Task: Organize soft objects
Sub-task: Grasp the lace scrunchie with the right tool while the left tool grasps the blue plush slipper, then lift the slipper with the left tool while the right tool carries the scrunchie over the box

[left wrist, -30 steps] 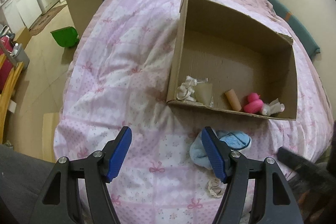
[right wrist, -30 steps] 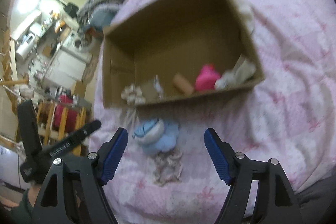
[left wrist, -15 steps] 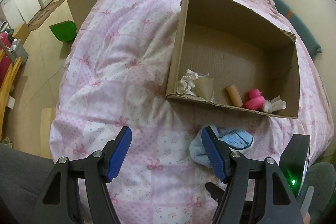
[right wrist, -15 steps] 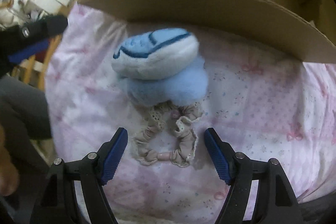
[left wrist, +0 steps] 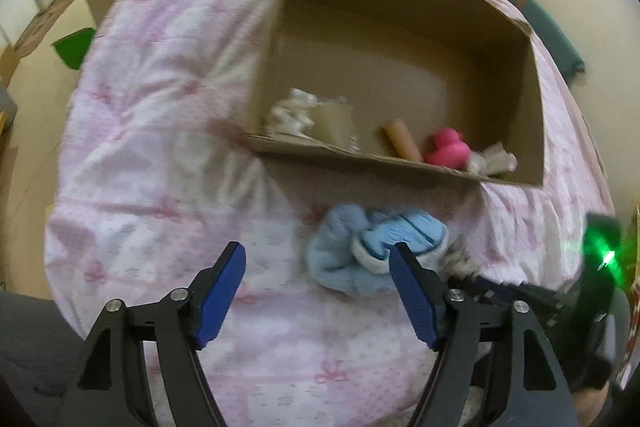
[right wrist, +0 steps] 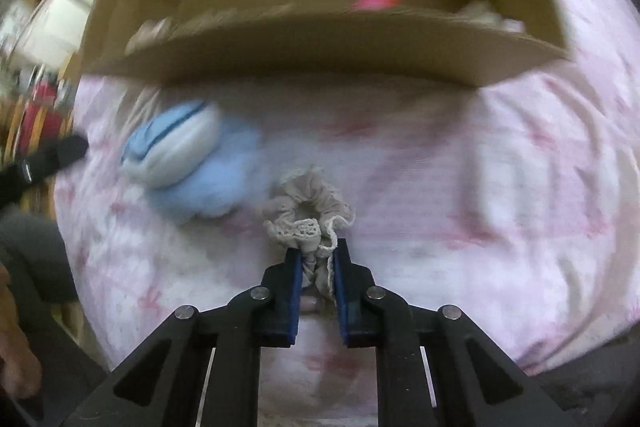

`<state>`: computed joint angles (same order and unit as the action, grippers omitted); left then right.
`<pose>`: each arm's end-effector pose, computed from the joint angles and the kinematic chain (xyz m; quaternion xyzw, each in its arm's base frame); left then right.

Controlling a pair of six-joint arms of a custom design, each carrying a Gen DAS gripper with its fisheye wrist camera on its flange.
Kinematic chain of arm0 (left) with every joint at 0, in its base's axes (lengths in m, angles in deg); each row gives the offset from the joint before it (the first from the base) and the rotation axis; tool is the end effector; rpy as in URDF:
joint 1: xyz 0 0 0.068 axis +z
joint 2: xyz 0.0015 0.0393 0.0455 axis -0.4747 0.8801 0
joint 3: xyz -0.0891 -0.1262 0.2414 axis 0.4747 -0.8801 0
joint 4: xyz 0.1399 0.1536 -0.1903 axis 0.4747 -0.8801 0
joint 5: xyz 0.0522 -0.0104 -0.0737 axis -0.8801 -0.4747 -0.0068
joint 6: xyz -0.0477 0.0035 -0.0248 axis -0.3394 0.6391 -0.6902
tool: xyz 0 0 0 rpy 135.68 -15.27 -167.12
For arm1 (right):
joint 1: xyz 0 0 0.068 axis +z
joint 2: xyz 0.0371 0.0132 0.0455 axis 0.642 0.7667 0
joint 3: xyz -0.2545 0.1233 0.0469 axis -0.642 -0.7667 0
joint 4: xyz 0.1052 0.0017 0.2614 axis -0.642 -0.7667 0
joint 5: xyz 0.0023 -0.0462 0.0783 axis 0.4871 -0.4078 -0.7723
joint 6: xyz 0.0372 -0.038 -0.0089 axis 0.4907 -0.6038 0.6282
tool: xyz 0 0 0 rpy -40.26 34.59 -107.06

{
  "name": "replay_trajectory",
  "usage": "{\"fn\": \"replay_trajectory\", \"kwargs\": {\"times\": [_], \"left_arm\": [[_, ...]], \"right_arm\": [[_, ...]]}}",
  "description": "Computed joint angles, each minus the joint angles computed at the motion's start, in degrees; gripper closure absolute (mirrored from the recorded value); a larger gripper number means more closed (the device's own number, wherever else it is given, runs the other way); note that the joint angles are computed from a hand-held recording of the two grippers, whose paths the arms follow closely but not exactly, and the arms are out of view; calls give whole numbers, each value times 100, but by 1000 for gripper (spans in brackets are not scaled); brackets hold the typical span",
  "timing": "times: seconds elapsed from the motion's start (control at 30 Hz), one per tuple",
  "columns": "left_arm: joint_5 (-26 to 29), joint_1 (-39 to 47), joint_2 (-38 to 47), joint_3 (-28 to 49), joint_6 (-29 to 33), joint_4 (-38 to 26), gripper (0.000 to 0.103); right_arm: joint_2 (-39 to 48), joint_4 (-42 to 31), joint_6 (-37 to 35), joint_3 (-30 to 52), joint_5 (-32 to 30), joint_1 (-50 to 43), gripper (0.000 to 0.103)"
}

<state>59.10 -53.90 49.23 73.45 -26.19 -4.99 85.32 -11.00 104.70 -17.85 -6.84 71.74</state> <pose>0.3627 -0.1822 0.1804 0.1991 0.9590 -0.1493 0.1354 0.2637 0.1623 0.1479 0.1980 0.9711 0.0804 0.1067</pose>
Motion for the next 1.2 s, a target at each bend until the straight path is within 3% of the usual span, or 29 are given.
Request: {"fn": "replay_trajectory", "kwargs": {"times": [0.2,0.37,0.5,0.63,0.87,1.2], "left_arm": [[244,-335,275,165,85,-20,25],[167,-516,806,525,-36,-156,22],[-64,-656,1307,811,-97,-400,22],[-96,-732,1261,703,-160,-135,22],[-90,-778,1252,625,-6,-146,76],[-263,-766,872,246,93,-99,82]], "right_arm": [[-1118,227,692,-724,409,-34,87],[-1495,183,505,-812,431,-471,87],[-1469,135,354,-719,362,-560,87],[-1206,339,464,-660,364,-471,87],[-1262,355,388,-710,289,-549,87],[-1024,366,170,-496,262,-447,87]]}}
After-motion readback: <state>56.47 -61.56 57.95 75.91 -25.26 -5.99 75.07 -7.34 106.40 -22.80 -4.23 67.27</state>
